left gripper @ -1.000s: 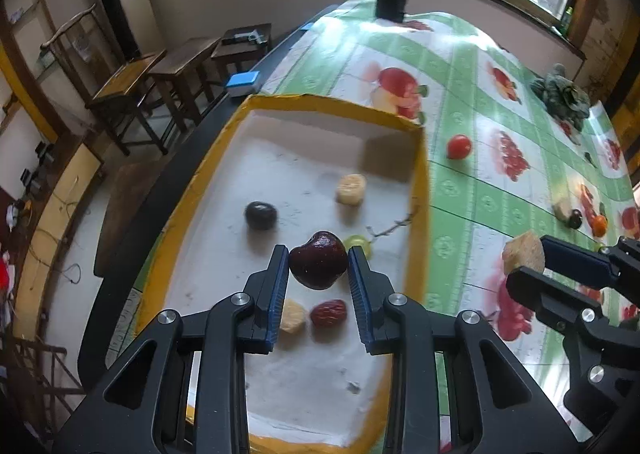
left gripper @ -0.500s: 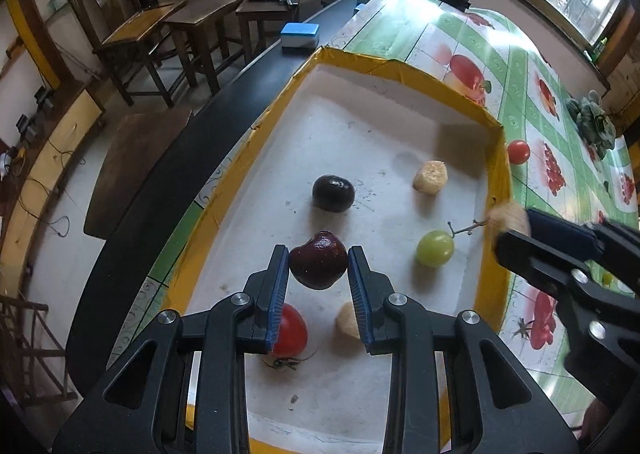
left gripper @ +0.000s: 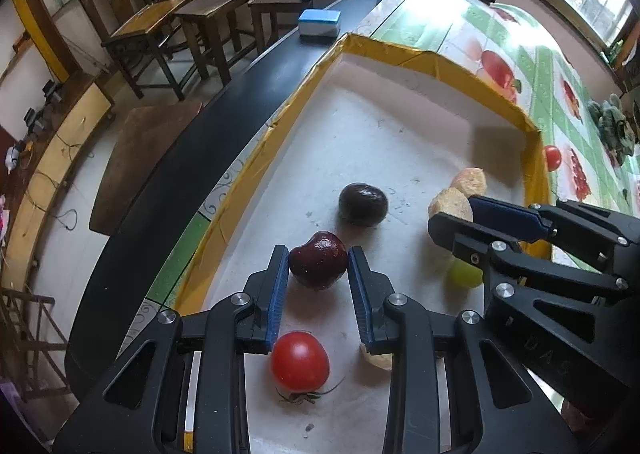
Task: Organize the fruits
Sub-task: 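Lower plum and cracker into the tray and open both tools, then grasp a mandarin orange with the right tool while the left tool grasps a round cracker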
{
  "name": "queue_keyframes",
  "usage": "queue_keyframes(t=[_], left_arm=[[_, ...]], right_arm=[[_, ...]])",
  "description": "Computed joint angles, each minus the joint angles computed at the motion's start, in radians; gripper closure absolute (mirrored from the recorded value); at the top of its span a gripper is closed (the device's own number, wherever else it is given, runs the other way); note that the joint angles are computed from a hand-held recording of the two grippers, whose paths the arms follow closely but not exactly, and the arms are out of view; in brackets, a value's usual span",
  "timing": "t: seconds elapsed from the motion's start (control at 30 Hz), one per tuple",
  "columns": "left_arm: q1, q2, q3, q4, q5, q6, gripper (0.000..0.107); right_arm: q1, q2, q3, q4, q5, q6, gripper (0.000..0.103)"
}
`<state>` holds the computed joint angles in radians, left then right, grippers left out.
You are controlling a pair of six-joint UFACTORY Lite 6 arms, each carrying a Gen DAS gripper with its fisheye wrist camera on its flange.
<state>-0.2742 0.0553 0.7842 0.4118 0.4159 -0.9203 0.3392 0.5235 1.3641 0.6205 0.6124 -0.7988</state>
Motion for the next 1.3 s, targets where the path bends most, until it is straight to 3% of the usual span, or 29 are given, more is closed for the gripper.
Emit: queue_keyframes(t=[0.27, 0.37, 0.5, 0.9, 1.3], left_arm=[[0.019, 0.013, 0.014, -0.043, -0.002, 0.044, 0.074], [0.020, 0.019, 0.022, -0.057, 0.018, 0.057, 0.068], [0.000, -0.007, 0.019, -0.030, 0.041, 0.021, 0.053], [-0.207, -0.097, 0.094, 0.086, 0.165, -0.165, 0.053], [-0.495, 0.115, 0.383, 0.138, 0.246, -0.282, 0.053]], right_arm=[[-0.022, 0.026, -0.002, 0.073, 0.000, -0.070, 0.074], [-0.040, -0.008, -0.027, 0.094, 0.014, -0.086, 0.072], [-0.078, -0.075, -0.073, 0.119, 0.033, -0.113, 0.069], [-0.295, -0.429, -0.325, 0.167, 0.089, -0.203, 0.066], [-0.669, -0.569, -0.406, 0.109, 0.232, -0.296, 0.062]])
